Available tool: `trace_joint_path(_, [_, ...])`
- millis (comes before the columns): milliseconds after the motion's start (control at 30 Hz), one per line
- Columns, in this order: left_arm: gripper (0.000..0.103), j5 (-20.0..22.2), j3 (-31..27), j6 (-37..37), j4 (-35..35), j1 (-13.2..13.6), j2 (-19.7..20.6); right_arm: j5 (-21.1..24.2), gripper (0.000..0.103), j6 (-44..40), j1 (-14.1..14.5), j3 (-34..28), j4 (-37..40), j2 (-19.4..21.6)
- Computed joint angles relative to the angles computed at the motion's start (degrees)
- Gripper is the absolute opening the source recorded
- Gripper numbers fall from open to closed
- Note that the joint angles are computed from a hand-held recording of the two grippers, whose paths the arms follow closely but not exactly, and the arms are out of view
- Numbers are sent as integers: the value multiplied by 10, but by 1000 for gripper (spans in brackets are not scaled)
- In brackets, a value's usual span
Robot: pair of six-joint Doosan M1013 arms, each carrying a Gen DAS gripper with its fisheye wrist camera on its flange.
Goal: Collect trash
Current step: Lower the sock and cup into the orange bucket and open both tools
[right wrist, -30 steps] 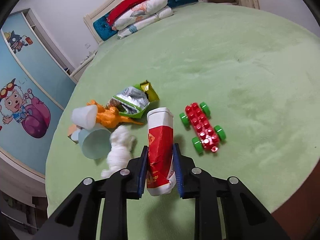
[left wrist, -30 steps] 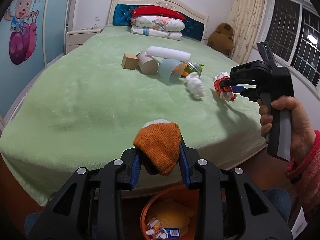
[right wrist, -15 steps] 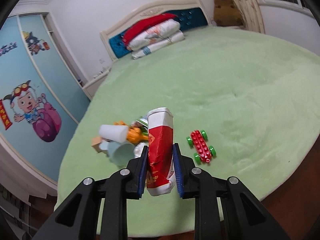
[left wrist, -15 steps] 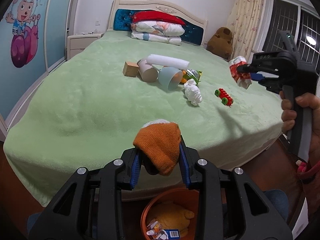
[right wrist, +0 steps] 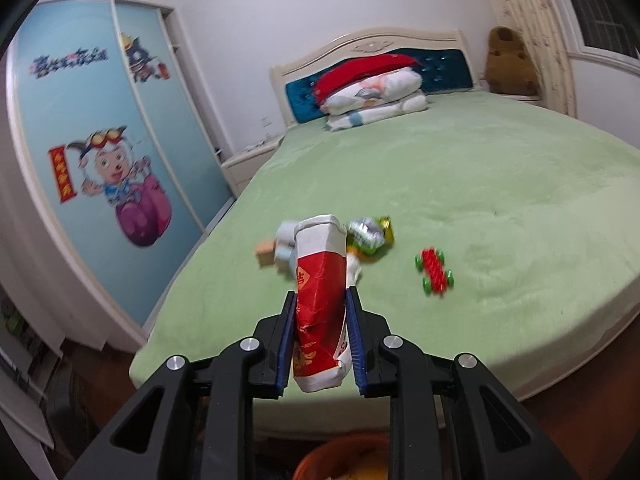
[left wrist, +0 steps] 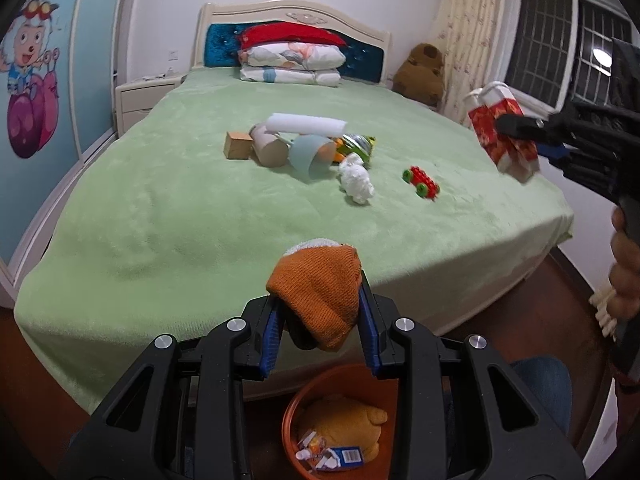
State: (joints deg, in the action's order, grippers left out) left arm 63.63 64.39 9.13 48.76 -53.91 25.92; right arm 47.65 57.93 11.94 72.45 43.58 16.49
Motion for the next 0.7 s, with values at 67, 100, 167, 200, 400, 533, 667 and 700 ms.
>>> trace_joint_path(67, [32,-3,-2,13,-11,0,1,10,24,-11,-3,17,2,-8])
trace_joint_path(100, [32,-6,-2,22,-20,0,2,18,24,-15,-5,26,1,-12])
trace_joint_path(167, [32,-10,-6,47,-45,1,6,27,24,-22,-7,42,-5,-18])
trace_joint_path(200, [32,-12,-6,56,-54,1,8,29,24,-23,-7,49,-8,-21])
trace_joint_path(400, [32,-32,2,108,-150,12,22,66,24,-12,-3,90,-64,-23])
trace_joint_path(533, [32,-48,9,146,-232,23,32,101,24,15,1,113,-97,-11])
trace_joint_path(667, [32,-30,6,169,-287,30,55,124,24,45,6,123,-129,6])
trace_joint_path(700, [32,-23,4,169,-293,31,59,127,24,53,9,125,-137,9])
